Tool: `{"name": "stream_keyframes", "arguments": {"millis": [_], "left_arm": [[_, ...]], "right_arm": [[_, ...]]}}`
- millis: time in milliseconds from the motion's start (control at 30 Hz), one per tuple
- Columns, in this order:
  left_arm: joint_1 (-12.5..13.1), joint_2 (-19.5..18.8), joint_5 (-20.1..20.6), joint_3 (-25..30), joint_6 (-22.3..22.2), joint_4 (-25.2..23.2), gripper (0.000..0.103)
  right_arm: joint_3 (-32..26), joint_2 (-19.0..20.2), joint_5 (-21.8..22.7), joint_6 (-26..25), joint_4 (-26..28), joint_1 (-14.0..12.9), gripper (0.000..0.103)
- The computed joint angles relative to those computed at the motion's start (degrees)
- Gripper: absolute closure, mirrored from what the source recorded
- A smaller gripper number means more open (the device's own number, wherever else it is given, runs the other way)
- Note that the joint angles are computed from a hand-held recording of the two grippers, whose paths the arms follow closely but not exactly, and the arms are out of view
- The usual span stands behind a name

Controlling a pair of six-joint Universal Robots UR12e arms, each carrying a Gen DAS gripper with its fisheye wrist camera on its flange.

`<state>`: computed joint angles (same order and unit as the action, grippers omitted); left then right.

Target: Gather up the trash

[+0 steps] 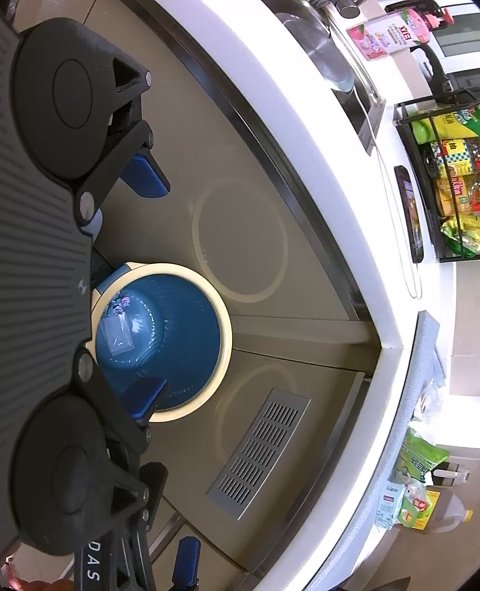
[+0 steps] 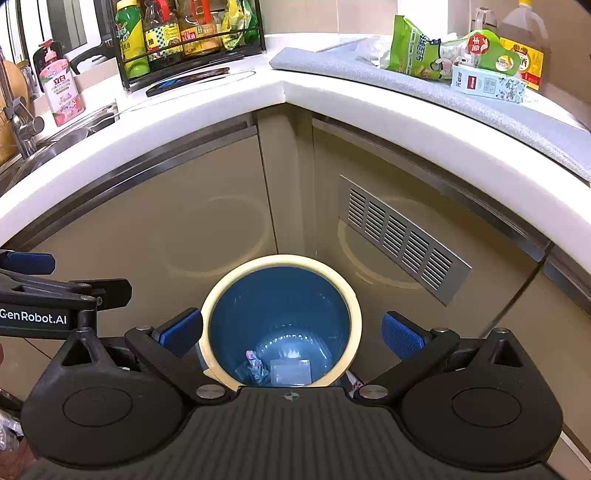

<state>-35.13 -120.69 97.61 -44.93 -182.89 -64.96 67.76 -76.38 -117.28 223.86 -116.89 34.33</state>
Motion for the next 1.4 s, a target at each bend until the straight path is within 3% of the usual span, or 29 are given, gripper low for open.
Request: {"name": "stream_keyframes", "arguments": {"millis": [433, 733, 967, 1100, 1167, 1267, 1400], "left_arm": [[0.4, -1.5, 0.9, 2.9, -1.3, -0.7, 0.0], [0.6, -3.5, 1.1, 6.7, -1.6, -1.7, 0.0], [0.8, -5.7, 1.6, 10.3, -1.4, -3.7, 0.0], [0.9, -7.4, 1.7, 13.5, -1.7, -5.6, 0.0], [1.0, -8.4, 1.8, 15.3, -2.0, -6.5, 0.0], [1.0, -10.1, 1.9, 18.4, -2.1, -8.2, 0.0], [0.9, -12.8, 2.1, 23.7, -1.7, -11.0, 0.0]], "right_arm": [[-0.2, -0.3, -1.2, -0.4, -1.7, -1.4, 0.0], [-1.5, -0.1, -6.3, -2.3, -6.5, -3.6, 0.0], [-3.7, 1.2, -11.7, -3.9, -12.3, -7.1, 0.0], [-4.3, 1.6, -15.5, 0.7, -16.3, -10.1, 0.0], [-4.3, 1.7, -19.3, 5.4, -16.9, -11.3, 0.0], [-5.1, 1.8, -22.8, 13.9, -9.9, -13.6, 0.0], [-6.1, 2.0, -19.4, 18.3, -1.7, -17.2, 0.0]]}}
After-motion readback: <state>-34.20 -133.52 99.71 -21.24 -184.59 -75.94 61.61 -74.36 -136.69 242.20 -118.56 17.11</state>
